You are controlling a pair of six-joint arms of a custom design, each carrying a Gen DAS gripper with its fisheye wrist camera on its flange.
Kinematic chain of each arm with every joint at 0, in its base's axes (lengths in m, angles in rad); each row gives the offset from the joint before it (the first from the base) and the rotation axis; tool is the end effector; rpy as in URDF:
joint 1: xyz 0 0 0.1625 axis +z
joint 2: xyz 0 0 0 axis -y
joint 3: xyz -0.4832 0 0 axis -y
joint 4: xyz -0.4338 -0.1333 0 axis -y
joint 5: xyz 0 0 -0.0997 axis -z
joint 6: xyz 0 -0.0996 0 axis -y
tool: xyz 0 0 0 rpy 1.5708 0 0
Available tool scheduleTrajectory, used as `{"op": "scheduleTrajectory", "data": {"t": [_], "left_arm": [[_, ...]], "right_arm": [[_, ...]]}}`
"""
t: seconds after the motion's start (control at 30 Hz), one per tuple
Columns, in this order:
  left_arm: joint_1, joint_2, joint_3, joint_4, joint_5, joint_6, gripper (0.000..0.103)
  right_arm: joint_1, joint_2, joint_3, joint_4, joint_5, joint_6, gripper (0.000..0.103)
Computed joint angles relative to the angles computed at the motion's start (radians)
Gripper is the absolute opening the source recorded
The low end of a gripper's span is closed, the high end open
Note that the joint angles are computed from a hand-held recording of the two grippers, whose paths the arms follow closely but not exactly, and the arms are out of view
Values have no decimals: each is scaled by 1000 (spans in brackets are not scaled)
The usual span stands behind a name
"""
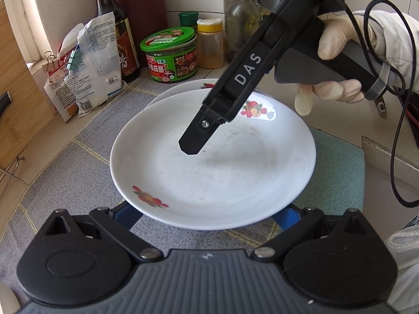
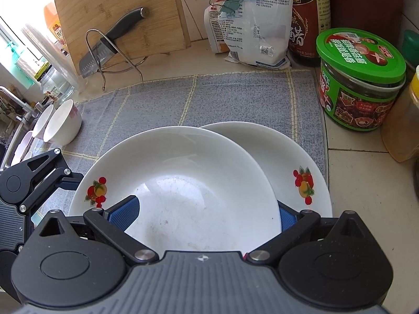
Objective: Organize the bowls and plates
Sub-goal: 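Carry the flowered plate with the right gripper toward the stacked plates, then lower the flowered plate onto the stacked plates with the right gripper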
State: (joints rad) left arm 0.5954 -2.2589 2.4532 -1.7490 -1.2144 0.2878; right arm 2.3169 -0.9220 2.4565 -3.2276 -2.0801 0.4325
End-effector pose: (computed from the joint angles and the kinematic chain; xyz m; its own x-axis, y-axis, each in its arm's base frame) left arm -0.0854 -0.2608 0.3571 -0.2646 0.9062 -0.3299 0.9416 0.3166 0.1145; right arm 0.3455 -0.2489 0.0399 -0.9011 -0.1929 0.3882 -0.3260 0.8918 -0.3136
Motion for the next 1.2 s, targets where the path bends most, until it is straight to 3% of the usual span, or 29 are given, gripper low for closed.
{"op": "scheduleTrajectory", "data": {"t": [1.2], "left_arm": [[40, 60, 16, -76, 18, 142, 100]], "right_arm": [[41, -43, 37, 60, -46, 129, 103]]}}
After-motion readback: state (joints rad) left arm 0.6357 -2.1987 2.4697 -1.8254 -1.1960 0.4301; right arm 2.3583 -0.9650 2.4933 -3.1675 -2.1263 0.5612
